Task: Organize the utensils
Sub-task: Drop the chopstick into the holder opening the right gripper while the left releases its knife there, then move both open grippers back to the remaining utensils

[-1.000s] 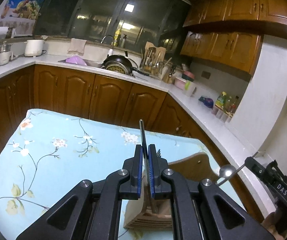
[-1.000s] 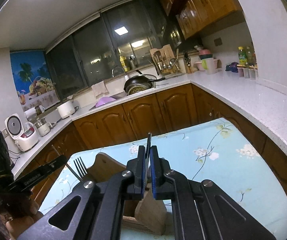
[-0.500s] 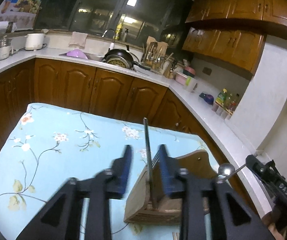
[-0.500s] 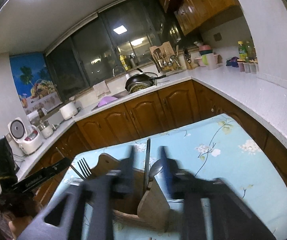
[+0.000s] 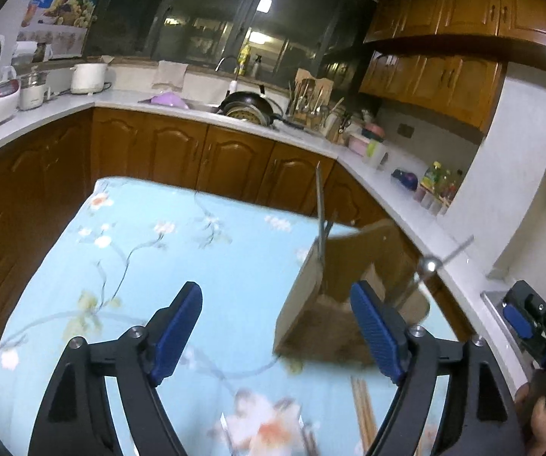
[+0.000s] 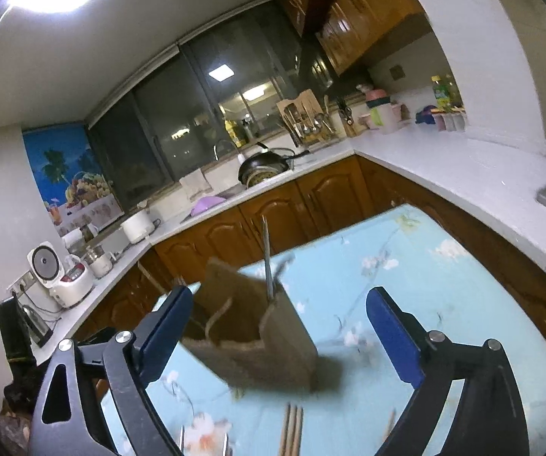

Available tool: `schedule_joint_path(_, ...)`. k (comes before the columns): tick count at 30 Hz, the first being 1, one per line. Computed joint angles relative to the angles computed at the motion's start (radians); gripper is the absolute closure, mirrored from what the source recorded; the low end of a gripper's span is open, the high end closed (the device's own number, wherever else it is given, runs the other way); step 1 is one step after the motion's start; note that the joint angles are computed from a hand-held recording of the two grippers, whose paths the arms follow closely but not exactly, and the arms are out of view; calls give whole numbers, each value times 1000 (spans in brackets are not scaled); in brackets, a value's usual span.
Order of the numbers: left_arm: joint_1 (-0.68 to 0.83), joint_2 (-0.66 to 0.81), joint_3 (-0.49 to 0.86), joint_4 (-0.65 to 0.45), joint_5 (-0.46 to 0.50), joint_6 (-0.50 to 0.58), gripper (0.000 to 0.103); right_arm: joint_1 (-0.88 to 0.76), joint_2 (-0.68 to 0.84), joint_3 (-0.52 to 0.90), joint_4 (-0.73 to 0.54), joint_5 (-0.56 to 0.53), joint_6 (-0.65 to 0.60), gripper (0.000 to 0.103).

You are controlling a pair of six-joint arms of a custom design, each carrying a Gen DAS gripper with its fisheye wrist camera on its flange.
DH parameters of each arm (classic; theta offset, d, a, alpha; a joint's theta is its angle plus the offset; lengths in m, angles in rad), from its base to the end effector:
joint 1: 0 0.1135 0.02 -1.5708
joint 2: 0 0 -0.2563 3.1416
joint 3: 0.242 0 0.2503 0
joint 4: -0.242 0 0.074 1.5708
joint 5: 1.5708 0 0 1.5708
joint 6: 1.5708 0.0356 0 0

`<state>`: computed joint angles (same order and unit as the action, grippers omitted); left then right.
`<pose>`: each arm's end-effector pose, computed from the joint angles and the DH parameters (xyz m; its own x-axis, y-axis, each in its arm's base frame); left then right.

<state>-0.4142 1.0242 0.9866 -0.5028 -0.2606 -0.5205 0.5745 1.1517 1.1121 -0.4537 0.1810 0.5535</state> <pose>0.2095 -0.0821 0.3275 -0.5014 -0.3045 -0.8099 -0.0723 0.9475 -0.3114 0.2192 0.1342 0.3463 -0.5492 0.2605 -0.7941 -0.1325 0.9110 0.3905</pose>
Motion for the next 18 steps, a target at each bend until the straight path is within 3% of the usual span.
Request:
schedule_joint_path(10, -185, -239, -80, -299, -128, -212, 22, 151, -208, -167, -155, 116, 117, 8)
schedule_joint_path(18, -343, -305, -89, -454, -223, -372, 22, 288, -259, -236, -228, 214, 191, 8)
